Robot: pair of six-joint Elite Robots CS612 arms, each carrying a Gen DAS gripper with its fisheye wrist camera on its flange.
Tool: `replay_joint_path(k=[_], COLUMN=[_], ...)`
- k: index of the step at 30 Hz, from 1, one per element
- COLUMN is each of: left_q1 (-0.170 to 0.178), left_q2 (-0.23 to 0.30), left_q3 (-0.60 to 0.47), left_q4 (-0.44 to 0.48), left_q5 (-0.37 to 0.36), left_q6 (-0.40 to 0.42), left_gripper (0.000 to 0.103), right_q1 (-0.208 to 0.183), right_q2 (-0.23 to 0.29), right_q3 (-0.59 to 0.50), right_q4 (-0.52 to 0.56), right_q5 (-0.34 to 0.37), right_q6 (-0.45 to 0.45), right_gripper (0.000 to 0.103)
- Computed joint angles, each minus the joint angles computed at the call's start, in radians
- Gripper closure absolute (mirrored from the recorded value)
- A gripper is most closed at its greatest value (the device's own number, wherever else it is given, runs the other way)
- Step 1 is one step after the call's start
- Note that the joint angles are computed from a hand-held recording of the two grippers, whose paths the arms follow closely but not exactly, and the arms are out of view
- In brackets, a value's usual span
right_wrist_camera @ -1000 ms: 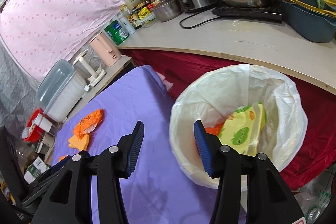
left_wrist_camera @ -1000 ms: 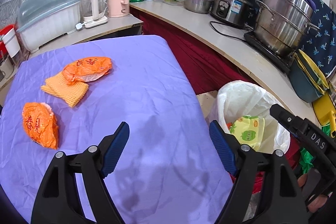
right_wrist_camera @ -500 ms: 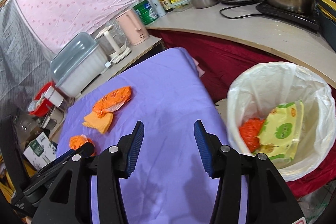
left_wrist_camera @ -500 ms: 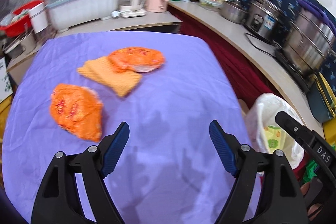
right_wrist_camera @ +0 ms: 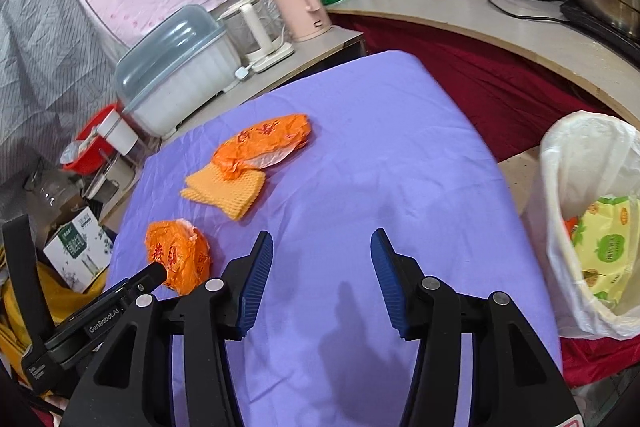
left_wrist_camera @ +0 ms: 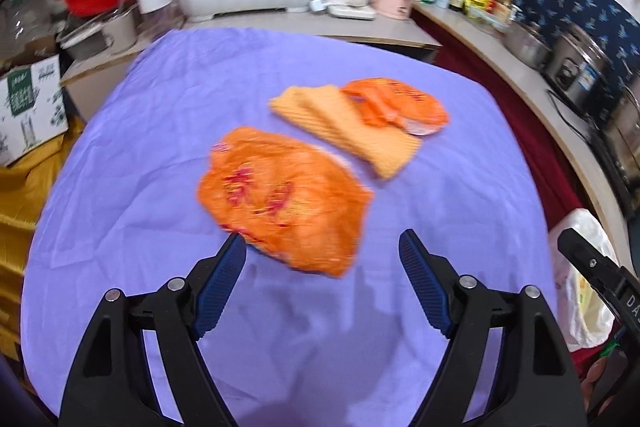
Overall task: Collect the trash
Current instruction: 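Move both tools back over the table toward the orange bags and foam sleeves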
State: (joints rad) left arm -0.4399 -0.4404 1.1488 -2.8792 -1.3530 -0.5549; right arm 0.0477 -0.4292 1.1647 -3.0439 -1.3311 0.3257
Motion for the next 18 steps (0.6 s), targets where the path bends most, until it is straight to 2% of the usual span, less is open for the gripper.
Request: replay_joint_path(k=[7,11,15,18], left_q1=[0.029,0.044,0.050,0.059], left_q2=[0.012,0.024,0.044,0.065], left_q3=[-0.001,-0.011,-0.043,-0.078], left_q4=[0.026,0.020,0.042,0.071], left_q5=[-0.002,-0.044,-0.061,-0.100], left_q6=[-0.062,-0.094,-0.107,-0.121], left_gripper=[0.023,0.014,0.011,0.011], right_q1=[0.024,0.033,0.038,0.040], right_q2=[0.045,0.069,0.093,0.111], right_q3=[-0.088,-0.136,-0.184,-0.220], right_q4=[0.074,0.109,0.145,0.168], right_q5=[0.022,0.031,0.038,0.040], right_q6=[-0.025,-0.029,-0.030,-0.030], right_gripper=[0.053,0.053,0.053,0.053])
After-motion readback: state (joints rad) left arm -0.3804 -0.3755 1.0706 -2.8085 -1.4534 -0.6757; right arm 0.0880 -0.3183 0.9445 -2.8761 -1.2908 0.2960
